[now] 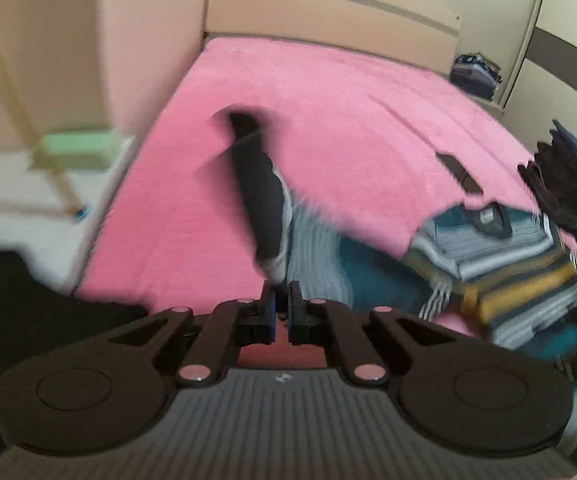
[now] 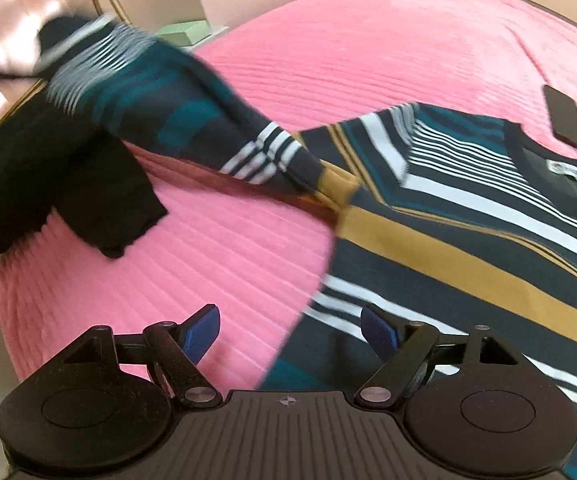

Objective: Fold clothes

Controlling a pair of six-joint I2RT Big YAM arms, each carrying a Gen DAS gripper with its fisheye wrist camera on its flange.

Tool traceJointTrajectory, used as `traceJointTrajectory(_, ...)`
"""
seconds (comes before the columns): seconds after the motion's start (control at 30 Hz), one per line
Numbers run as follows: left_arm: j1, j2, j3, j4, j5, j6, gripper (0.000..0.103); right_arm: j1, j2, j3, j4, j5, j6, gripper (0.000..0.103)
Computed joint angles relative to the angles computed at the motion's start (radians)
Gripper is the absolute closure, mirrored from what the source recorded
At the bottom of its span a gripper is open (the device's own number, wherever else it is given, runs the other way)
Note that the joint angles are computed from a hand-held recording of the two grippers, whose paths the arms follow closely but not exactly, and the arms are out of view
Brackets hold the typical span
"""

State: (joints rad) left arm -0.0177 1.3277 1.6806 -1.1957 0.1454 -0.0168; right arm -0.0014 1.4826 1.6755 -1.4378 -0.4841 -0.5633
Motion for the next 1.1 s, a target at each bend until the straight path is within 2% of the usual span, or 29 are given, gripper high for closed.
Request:
traceJointTrajectory(0.1,0.011,-0.119,-0.108,-0.138,-0.080,-0.015,0.098,0.029,0.007,0.007,0.004,-0.022,0.015,0.023)
traceJointTrajectory(0.2,-0.002,-0.202,-0.199,-0.179,-0.120,-0.107,0.096,0.058,0.012,0.012,0.003,-0.034,0.020,0.023)
traceJointTrajectory(0.27,-0.026,-0.237,-0.247,-0.161,-0.128,-0.141,0.083,0.073,0.009,0.006,-0.001,-0.036,0.007,0.023)
traceJointTrajectory(0.33,-0.058,-0.236,-0.270,-0.131,-0.132,-0.115,0.057,0.087,0.005,-0.001,-0.005,-0.036,-0.009,0.023)
traceJointTrajectory(0.37,-0.068,-0.221,-0.275,-0.115,-0.126,-0.080,0.053,0.093,0.003,-0.005,-0.007,-0.034,-0.017,0.023)
traceJointTrajectory(0.43,-0.080,-0.177,-0.282,-0.101,-0.132,-0.022,0.038,0.102,-0.002,-0.017,-0.005,-0.028,-0.032,0.023)
traceJointTrajectory(0.47,-0.083,-0.151,-0.283,-0.100,-0.141,0.004,0.037,0.107,-0.006,-0.023,-0.002,-0.024,-0.038,0.023)
traceJointTrajectory(0.53,-0.067,-0.100,-0.288,-0.086,-0.142,0.026,0.038,0.114,-0.013,-0.032,0.004,-0.018,-0.051,0.023)
traceJointTrajectory(0.63,-0.024,-0.062,-0.306,-0.007,-0.125,0.056,0.040,0.115,-0.023,-0.048,0.013,-0.006,-0.066,0.023)
traceJointTrajectory(0.7,-0.006,-0.039,-0.295,0.042,-0.104,0.156,0.040,0.113,-0.029,-0.062,0.016,0.003,-0.071,0.023)
traceJointTrajectory(0.77,0.000,0.002,-0.263,0.049,-0.071,0.275,0.042,0.114,-0.034,-0.078,0.020,0.017,-0.074,0.023)
traceJointTrajectory(0.93,-0.013,0.153,-0.147,-0.112,-0.090,0.590,0.058,0.113,-0.044,-0.099,0.028,0.042,-0.071,0.023)
traceJointTrajectory(0.97,-0.015,0.160,-0.140,-0.122,-0.079,0.617,0.062,0.112,-0.048,-0.100,0.031,0.044,-0.069,0.023)
traceJointTrajectory(1.03,-0.018,0.171,-0.109,-0.169,-0.074,0.648,0.089,0.108,-0.053,-0.099,0.035,0.045,-0.058,0.023)
traceJointTrajectory(1.07,-0.024,0.162,-0.104,-0.176,-0.085,0.667,0.096,0.105,-0.053,-0.095,0.033,0.046,-0.050,0.023)
traceJointTrajectory(1.1,-0.026,0.151,-0.094,-0.184,-0.090,0.694,0.096,0.102,-0.050,-0.087,0.029,0.049,-0.043,0.023)
